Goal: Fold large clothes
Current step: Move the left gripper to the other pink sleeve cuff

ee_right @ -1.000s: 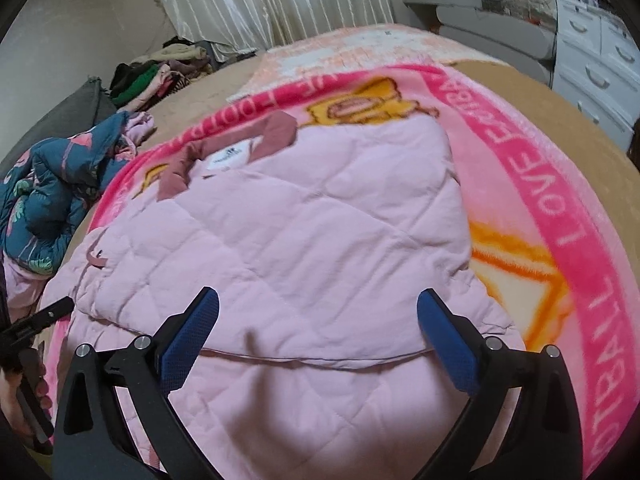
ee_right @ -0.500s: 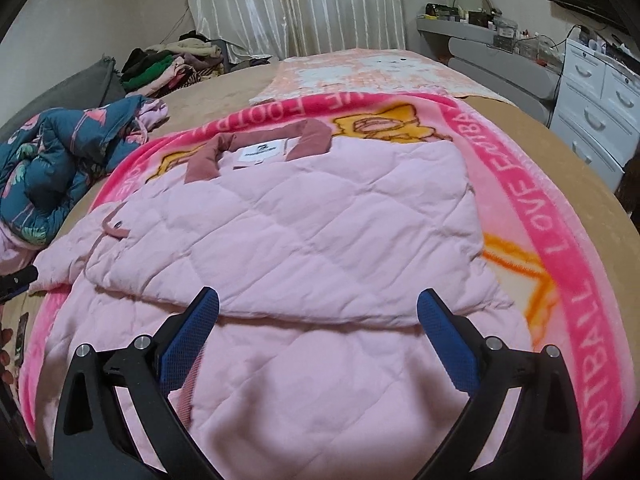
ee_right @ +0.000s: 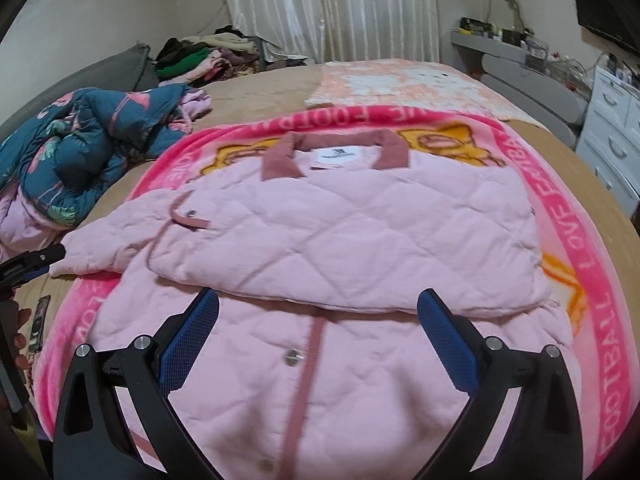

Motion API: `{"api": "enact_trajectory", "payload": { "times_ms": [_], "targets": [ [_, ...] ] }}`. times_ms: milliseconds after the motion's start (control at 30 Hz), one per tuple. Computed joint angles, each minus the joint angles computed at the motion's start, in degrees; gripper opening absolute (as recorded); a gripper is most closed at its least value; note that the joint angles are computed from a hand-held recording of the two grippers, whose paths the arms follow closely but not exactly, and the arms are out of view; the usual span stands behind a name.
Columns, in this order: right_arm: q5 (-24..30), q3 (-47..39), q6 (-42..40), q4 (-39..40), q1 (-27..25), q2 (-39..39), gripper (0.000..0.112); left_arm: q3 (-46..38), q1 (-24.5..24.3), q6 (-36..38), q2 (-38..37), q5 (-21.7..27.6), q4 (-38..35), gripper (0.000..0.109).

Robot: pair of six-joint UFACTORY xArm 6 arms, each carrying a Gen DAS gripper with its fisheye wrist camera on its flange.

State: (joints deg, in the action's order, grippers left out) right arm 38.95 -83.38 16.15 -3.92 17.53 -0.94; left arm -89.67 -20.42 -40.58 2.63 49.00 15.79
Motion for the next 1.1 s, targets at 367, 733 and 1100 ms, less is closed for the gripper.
{"api": "enact_trajectory", "payload": {
  "times_ms": [367, 733, 1100],
  "targets": [
    [2.80, -10.74, 1.45, -2.63, 5.76, 6.81, 0.099, 2.39, 3.93, -1.64, -2.60, 0.05, 1.26, 0.094],
    [5.92, -22.45, 1.09, -3.00, 9.93, 14.59, 0.099, 3.96, 7.80, -2.50, -4.07, 0.66, 1.06, 0.094],
    [9.88, -35.49, -0.24, -3.03, 13.79, 23.53, 0.099, 5.28, 11.96, -2.56, -4.72, 0.73, -0.77, 0.094]
  ]
}}
